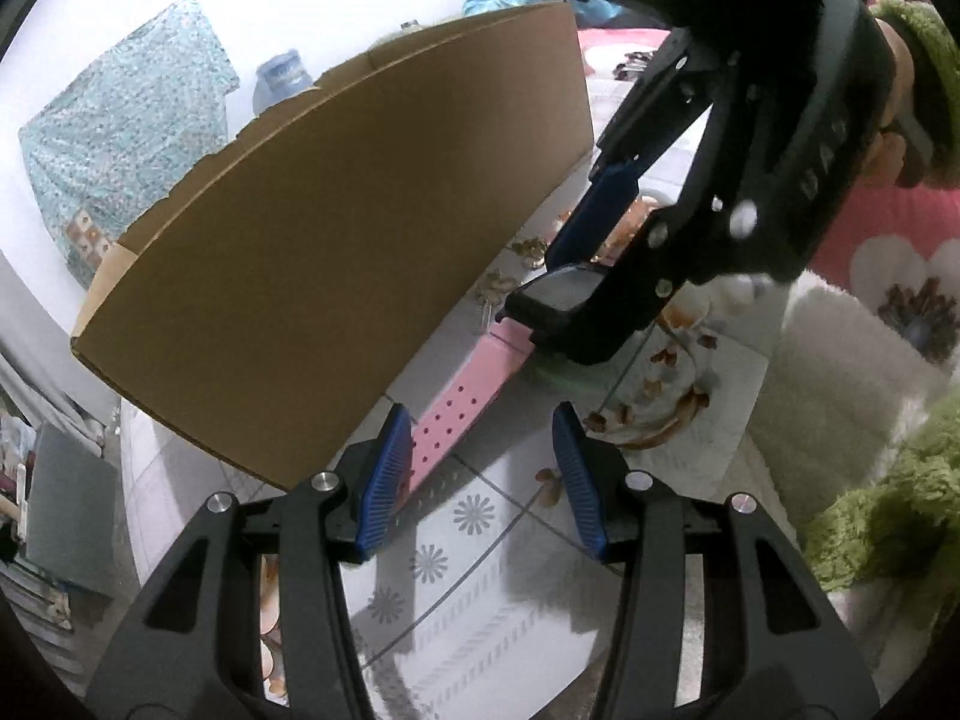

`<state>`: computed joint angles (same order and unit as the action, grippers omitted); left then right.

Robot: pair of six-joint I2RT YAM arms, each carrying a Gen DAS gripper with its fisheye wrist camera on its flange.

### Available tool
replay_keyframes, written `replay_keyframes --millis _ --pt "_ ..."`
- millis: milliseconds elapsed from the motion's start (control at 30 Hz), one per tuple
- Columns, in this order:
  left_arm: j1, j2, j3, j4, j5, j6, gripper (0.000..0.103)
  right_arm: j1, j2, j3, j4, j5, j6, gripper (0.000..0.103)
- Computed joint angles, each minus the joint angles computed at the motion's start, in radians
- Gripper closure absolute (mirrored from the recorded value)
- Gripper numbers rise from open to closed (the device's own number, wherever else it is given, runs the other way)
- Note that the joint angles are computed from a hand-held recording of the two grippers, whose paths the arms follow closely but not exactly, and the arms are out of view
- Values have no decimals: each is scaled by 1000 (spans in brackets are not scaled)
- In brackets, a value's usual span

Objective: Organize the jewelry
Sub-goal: 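Grasp the pink-strap smartwatch by its face with the right gripper, then lift the watch over the box and lower it inside with the right gripper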

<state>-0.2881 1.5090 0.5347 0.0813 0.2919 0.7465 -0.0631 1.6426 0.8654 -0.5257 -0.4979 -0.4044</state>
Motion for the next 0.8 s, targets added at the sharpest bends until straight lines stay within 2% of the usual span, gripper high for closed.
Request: replay_keyframes --millis 67,133,200,267,367,433,500,600,800 --pt "-1 3 6 -7 1 -14 56 -26 -1 4 -22 -50 -4 53" --pt "-3 -8 3 -5 5 -27 67 -43 -1 3 -30 -98 3 52" --pt "4 -6 17 -11 16 -44 85 -64 -9 -2 -43 -139 6 52" --pt "29 0 45 -40 48 -63 93 -52 -17 -22 -2 -149 52 52" --pt "81 39 133 -157 146 -90 95 -23 -38 -70 82 -145 146 52" --pt "95 57 166 -212 172 -100 96 -14 -58 -111 136 -152 213 50" --pt "109 74 195 -258 194 -106 97 -20 -123 -178 180 -133 250 46" --pt "125 110 254 -331 219 -109 98 4 -209 -258 235 -73 305 45" --pt "140 157 322 -419 234 -128 98 141 -400 -391 270 176 384 46"
